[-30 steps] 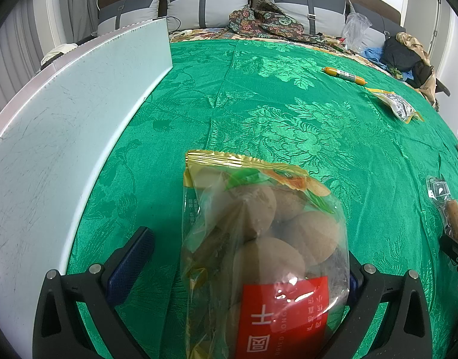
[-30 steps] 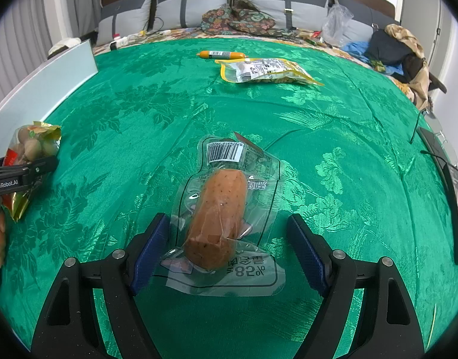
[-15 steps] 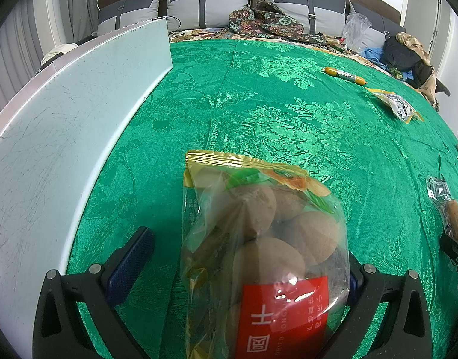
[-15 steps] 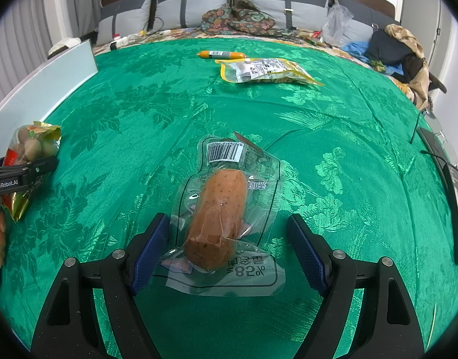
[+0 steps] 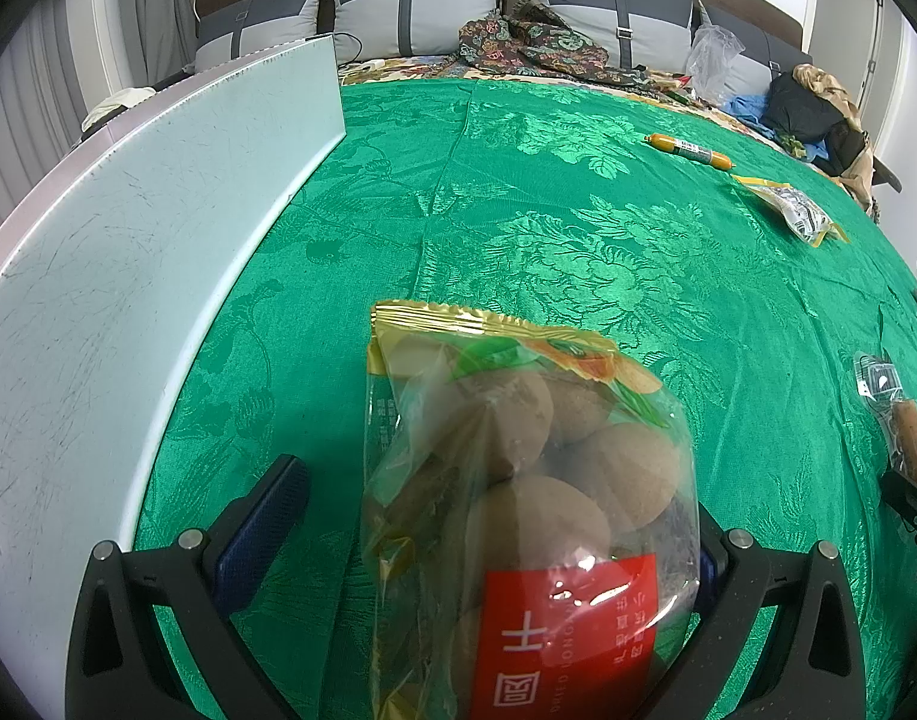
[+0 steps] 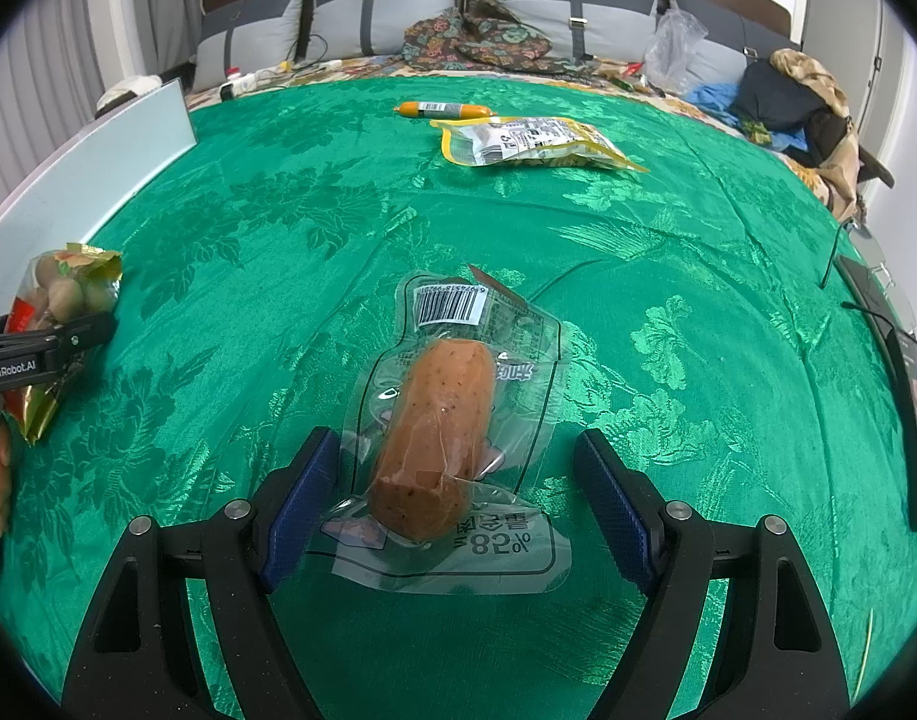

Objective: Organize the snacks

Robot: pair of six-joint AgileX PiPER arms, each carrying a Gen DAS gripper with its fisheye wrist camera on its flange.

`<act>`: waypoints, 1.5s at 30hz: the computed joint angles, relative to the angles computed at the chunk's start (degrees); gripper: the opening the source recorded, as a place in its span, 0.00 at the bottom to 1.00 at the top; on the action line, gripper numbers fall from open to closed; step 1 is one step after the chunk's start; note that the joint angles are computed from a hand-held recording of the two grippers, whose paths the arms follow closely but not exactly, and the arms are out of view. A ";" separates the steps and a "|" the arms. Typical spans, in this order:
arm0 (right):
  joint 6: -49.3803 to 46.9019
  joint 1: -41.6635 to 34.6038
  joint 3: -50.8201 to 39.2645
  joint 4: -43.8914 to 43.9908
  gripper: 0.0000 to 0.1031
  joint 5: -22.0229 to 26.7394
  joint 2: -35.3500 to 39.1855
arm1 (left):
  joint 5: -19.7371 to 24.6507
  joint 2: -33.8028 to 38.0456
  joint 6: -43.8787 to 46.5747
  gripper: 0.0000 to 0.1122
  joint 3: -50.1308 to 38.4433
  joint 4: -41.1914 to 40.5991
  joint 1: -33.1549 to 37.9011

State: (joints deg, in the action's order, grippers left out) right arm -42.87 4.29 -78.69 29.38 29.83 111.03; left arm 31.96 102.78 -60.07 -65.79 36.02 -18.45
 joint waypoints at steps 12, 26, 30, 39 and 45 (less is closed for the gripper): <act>-0.08 -0.06 0.02 0.24 0.81 0.11 -0.03 | 0.40 0.29 0.80 0.92 -0.56 -0.70 0.03; 7.22 -6.34 -13.31 7.31 0.60 26.29 2.68 | 4.64 -8.43 33.73 0.55 -1.05 -37.35 5.88; 8.00 -7.28 -12.62 13.32 0.60 29.56 0.03 | 4.42 -17.15 37.83 0.55 2.81 -46.79 7.61; 13.00 3.58 -22.55 20.63 0.61 33.81 -4.95 | 19.53 -31.47 54.20 0.56 -5.68 -59.35 30.83; 22.46 17.85 -41.46 19.78 0.61 35.99 0.99 | 26.62 -29.30 62.84 0.56 -12.51 -57.18 49.59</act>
State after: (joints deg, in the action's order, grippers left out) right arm -20.41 22.14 -120.15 49.16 65.82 112.01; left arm 58.57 73.48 2.77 -78.30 -21.16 31.14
